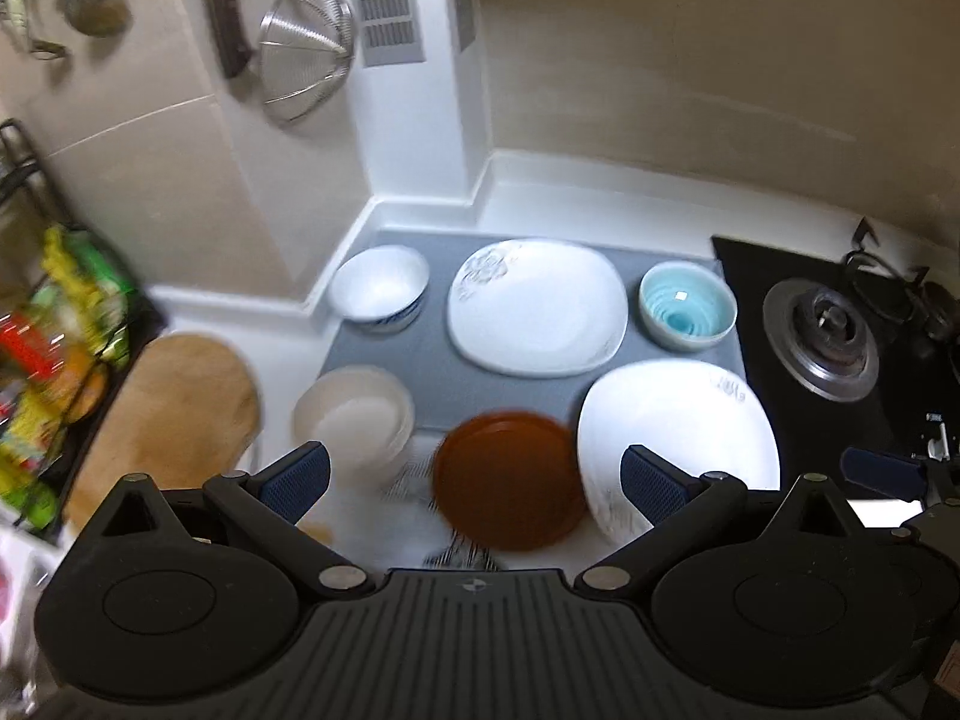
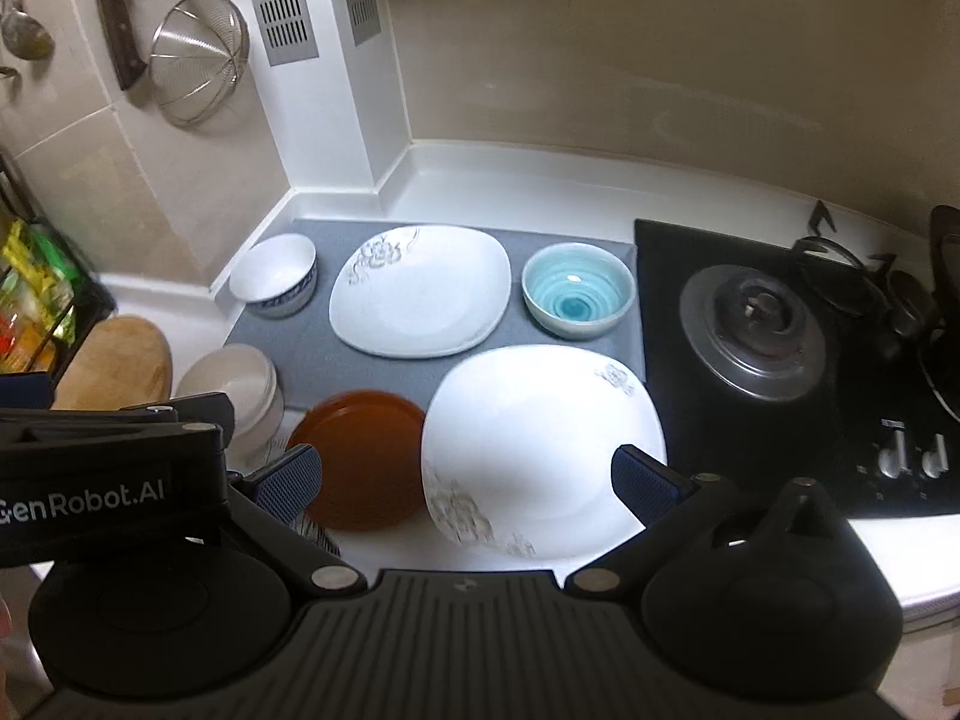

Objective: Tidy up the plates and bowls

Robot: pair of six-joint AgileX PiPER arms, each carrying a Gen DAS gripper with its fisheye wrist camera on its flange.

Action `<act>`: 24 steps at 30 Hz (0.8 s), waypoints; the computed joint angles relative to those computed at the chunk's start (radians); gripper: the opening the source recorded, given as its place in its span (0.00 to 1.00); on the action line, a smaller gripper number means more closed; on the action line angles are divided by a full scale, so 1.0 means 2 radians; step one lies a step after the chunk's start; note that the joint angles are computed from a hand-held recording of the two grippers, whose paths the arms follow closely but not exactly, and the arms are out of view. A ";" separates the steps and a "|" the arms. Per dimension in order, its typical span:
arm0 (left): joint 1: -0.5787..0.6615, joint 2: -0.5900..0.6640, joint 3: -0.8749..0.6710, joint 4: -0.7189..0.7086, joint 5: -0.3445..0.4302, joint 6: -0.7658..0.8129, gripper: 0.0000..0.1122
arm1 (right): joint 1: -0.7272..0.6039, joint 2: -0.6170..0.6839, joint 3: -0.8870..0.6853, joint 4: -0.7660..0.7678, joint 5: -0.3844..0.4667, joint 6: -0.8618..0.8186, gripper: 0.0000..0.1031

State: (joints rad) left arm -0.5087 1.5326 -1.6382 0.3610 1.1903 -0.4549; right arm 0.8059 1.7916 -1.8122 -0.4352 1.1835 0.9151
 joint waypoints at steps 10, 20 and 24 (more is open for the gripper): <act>0.159 0.146 -0.019 -0.293 -0.082 0.310 0.91 | -0.023 0.020 0.143 -0.115 -0.156 0.092 1.00; 0.191 0.320 -0.140 -0.402 0.005 0.340 0.61 | -0.168 -0.062 0.329 0.007 -0.327 0.065 1.00; 0.163 0.357 -0.188 -0.364 0.003 0.298 0.48 | -0.253 -0.059 0.381 0.197 -0.416 -0.124 0.92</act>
